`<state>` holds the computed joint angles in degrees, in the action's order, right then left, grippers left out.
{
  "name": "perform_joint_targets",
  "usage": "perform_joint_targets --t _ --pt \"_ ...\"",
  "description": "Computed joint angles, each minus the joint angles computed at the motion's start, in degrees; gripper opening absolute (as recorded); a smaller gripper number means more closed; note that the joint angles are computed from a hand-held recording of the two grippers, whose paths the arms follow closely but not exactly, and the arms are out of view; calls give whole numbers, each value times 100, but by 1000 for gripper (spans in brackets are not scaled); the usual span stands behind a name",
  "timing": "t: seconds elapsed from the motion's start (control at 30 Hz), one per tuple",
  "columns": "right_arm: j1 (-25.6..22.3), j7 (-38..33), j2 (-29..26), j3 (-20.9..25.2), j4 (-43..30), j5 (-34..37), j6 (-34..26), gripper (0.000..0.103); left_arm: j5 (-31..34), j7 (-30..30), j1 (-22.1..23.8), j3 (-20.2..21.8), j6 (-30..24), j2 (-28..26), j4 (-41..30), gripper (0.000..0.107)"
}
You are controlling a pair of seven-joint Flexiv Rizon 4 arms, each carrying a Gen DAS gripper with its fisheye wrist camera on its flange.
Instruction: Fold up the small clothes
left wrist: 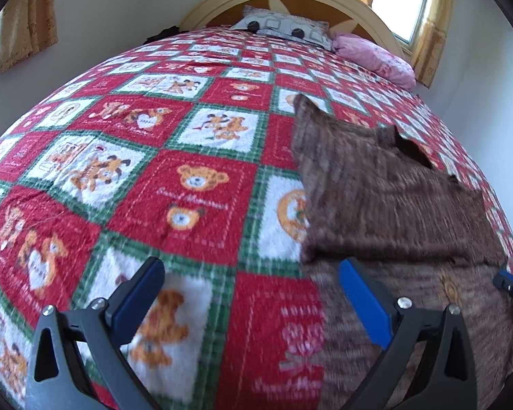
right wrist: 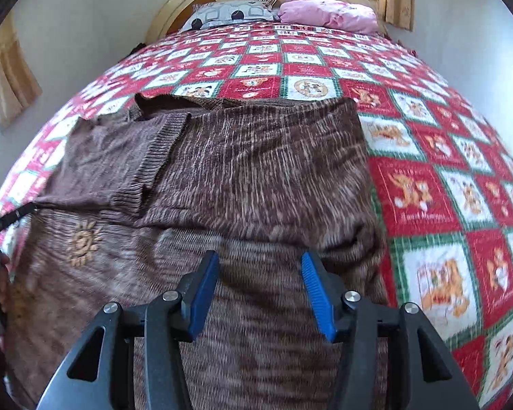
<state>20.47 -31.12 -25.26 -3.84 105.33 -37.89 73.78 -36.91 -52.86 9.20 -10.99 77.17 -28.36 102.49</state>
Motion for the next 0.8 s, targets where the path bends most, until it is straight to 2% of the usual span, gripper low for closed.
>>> perform_joint_targets --t 0.1,0.17,0.27,0.4,0.43,0.5,0.57,0.63,0.77,0.8 --pt "113 213 111 -125 176 -208 81 53 -469 667 289 -550 602 366 610 103" --pt "91 223 124 -78 214 -231 72 53 -659 955 357 -731 713 517 823 103" --pt "202 481 236 -204 409 -574 109 53 -582 1129 161 -568 660 687 1032 103" --pt "189 764 467 -173 709 -934 145 53 -264 1075 -152 -258 939 862 1311 103" --pt "168 851 529 -160 793 -1040 176 53 -397 1184 -84 -375 1000 945 1427 103" --pt "110 1002 640 -109 964 -1229 242 53 -961 1640 262 -889 1046 1098 1648 103" --pt "114 1301 750 -153 1132 -1622 251 53 -1392 1956 296 -1035 1143 1208 1809 103" --pt "42 1489 793 -107 1198 -1928 234 53 -1566 2104 182 -955 1180 1245 1863 103" --pt "-103 1905 883 36 1310 -2433 145 53 -1409 1955 -218 -481 1257 1310 1963 103" --pt "-138 1999 901 76 1336 -2534 130 53 -1464 2004 -213 -503 1259 1344 2009 103"
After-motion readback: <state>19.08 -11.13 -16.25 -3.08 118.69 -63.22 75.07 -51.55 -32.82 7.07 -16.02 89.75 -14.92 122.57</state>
